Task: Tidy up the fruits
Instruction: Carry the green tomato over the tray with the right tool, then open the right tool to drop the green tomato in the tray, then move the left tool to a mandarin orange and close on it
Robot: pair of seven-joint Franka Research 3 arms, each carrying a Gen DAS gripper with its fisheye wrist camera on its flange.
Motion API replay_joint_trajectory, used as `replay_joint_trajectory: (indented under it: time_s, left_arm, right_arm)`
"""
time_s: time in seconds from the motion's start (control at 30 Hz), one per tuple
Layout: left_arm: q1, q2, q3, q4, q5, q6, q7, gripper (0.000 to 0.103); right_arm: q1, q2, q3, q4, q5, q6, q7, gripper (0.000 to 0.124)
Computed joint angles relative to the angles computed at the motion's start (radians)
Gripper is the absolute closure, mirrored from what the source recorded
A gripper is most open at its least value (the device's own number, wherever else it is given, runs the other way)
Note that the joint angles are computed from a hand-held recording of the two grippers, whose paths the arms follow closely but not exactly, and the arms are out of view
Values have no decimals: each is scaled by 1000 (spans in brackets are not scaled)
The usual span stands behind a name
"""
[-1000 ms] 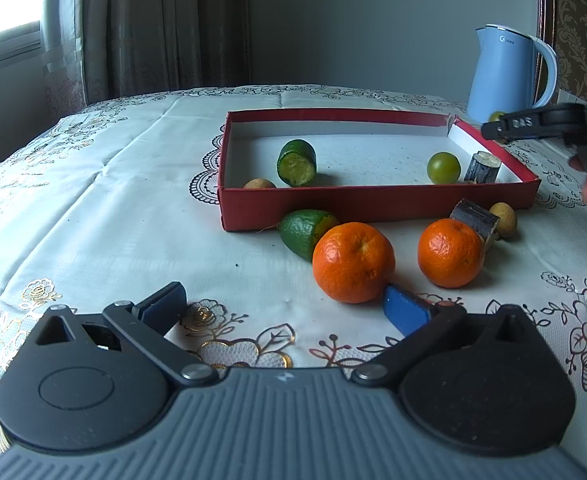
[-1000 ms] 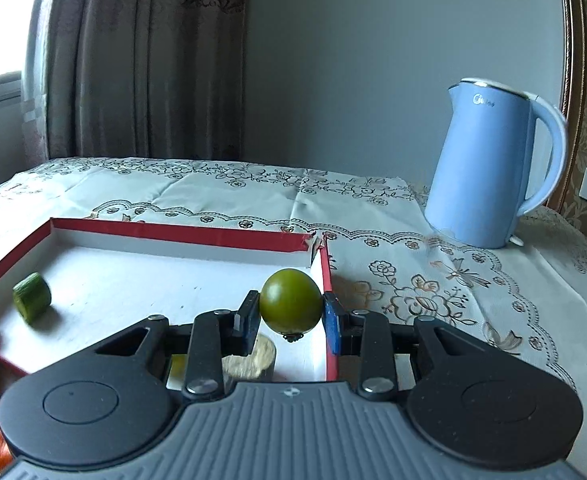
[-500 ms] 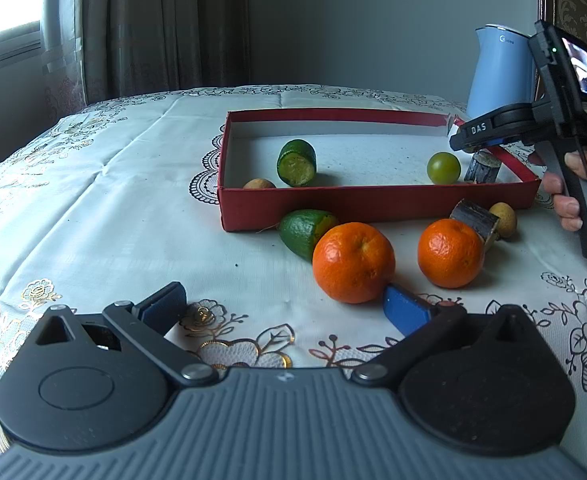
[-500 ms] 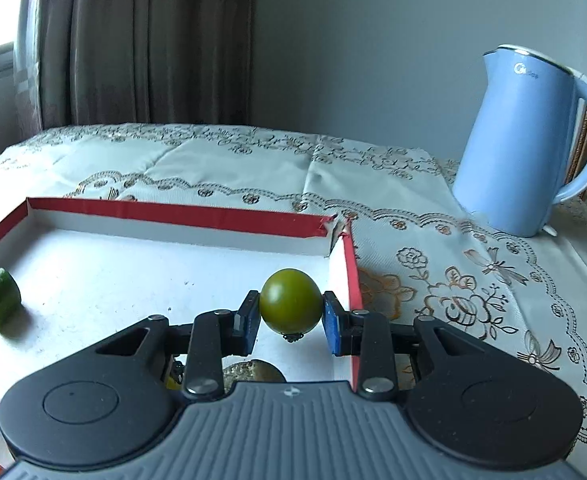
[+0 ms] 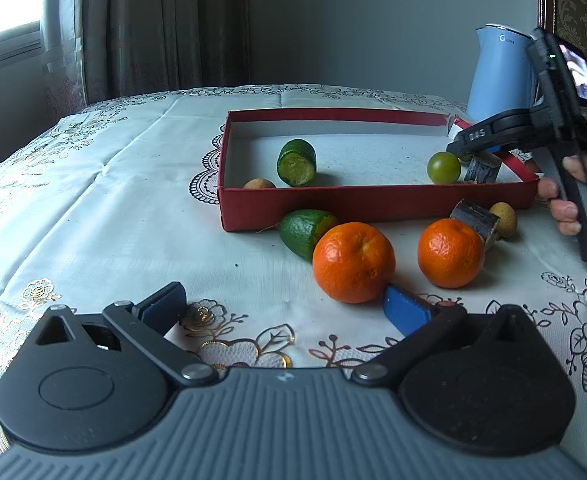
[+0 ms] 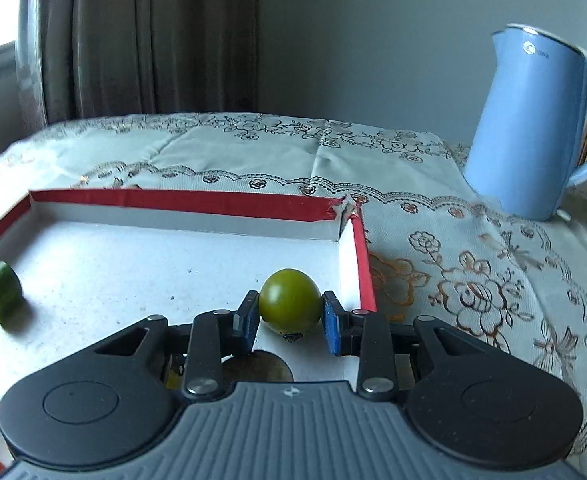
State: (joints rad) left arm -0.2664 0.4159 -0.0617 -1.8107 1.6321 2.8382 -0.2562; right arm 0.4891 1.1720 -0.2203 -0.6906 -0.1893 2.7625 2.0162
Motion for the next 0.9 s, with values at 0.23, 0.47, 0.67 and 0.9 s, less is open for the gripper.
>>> replay_joint_trajectory:
  time_s: [0.23, 0.47, 0.67, 0.9]
  left_arm:
    - [-9, 1, 0, 1, -9, -18, 13, 0]
    - [-41, -7, -9, 1, 39, -95, -5, 0]
    - [-46, 17, -14, 41, -30, -111, 35, 0]
    - [-52, 26, 2, 53, -85, -81, 33, 18]
  right_arm:
    - [232, -276, -296, -589, -54, 367, 230, 81]
    - [490, -307, -583, -883, 95, 585, 310, 67]
    - [493, -343, -553, -951, 179, 607, 260, 67]
    - [523, -323, -567, -945, 253, 594, 161, 67]
